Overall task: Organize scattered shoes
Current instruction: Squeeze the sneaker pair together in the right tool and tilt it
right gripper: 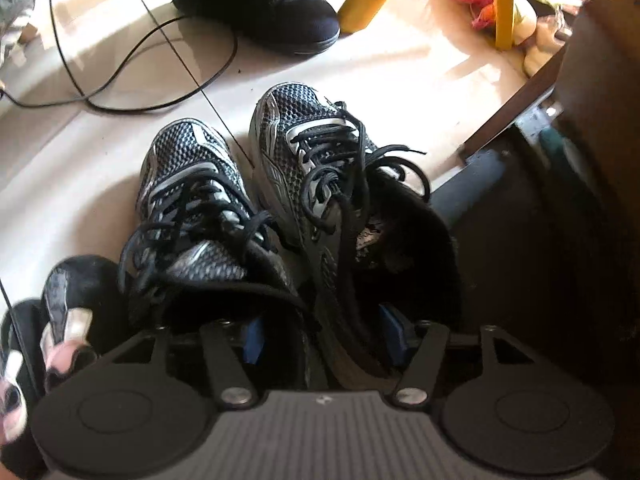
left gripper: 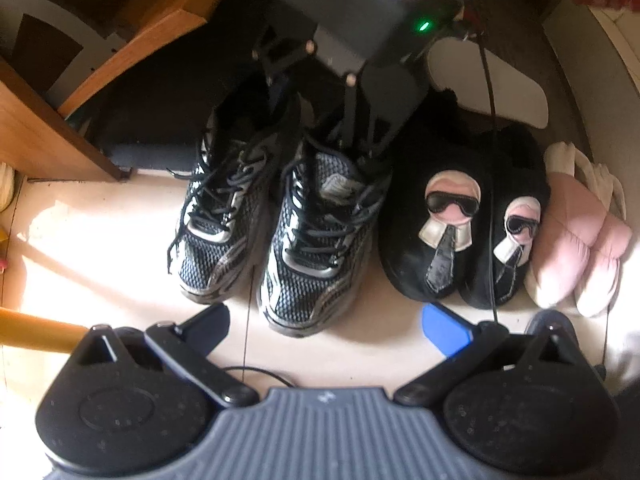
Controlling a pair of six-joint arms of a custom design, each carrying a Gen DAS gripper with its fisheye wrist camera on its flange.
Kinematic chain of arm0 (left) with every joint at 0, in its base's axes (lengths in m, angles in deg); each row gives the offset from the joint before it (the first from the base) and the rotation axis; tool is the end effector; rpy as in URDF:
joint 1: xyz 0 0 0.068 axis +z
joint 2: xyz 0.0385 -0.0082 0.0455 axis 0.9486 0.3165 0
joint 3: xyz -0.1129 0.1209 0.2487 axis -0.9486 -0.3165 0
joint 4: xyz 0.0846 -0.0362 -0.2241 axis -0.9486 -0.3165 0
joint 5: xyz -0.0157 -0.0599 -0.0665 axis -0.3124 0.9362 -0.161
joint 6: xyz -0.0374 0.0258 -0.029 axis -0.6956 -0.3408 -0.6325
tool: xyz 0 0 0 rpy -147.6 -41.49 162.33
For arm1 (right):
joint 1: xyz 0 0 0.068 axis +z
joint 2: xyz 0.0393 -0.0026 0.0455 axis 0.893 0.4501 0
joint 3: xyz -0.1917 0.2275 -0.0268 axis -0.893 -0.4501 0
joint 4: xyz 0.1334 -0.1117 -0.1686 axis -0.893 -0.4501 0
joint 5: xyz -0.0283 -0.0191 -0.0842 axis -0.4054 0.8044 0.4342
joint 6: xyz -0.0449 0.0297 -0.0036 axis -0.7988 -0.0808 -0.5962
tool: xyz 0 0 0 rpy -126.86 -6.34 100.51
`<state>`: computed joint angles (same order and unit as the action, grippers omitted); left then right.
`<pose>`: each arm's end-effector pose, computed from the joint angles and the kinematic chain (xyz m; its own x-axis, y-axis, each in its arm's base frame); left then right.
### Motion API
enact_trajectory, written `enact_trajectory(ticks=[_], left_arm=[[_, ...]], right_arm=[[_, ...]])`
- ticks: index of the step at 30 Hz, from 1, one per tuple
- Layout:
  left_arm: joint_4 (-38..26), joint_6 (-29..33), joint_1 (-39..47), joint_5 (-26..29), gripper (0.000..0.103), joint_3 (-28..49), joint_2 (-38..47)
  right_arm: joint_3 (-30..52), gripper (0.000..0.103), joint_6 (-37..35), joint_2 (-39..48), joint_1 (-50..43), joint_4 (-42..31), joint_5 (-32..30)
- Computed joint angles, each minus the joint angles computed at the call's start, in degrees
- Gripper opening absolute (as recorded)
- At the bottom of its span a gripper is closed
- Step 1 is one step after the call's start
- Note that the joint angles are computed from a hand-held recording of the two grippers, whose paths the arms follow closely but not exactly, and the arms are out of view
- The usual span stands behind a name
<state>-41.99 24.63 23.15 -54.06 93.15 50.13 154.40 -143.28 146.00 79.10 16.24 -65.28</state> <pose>0.2219 -0.2463 0.1585 -0.9847 0.0254 -0.1721 0.0401 0.9958 -0.0823 0.4065 0.1261 0.0460 0.6835 -0.6813 -0.2620 -0.7236 -0.6796 -0.1202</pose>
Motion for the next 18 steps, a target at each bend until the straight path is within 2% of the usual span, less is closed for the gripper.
enact_trajectory(ticks=[1,3,6,8,11,15,18], left_arm=[[0.08,0.05,0.16,0.20,0.103,-0.13,-0.07],[-0.06,0.35,0.42,0.43,0.103,-0.33,-0.22],[0.16,0.47,0.81,0.50,0.103,-1.01,-0.70],[0.56,-0.03,1.49,1.03,0.103,-1.64,-0.96],[0.95,0.09,1.82,1.61,0.103,-1.81,-0.86],[1.13,0.73,1.67,1.60,0.103,-1.07,-0.37],[1.48,0.90,1.75,2.49,0.103,-1.16,-0.12]], right_arm=[[-0.22,0.052,0.06,0.07,0.35,0.51,0.50],[-0.34,0.042,-0.44,-0.17,0.64,0.58,1.33],[-0.61,0.035,-3.19,-1.07,0.02,0.12,1.72],[-1.66,0.037,-3.88,-1.33,-0.31,1.44,1.09],[-3.36,0.044,-6.72,-1.10,-0.43,4.32,0.12],[2.83,0.048,-1.56,1.45,1.03,-1.34,2.72],[3.59,0.047,-1.84,1.84,0.92,-2.11,2.48]])
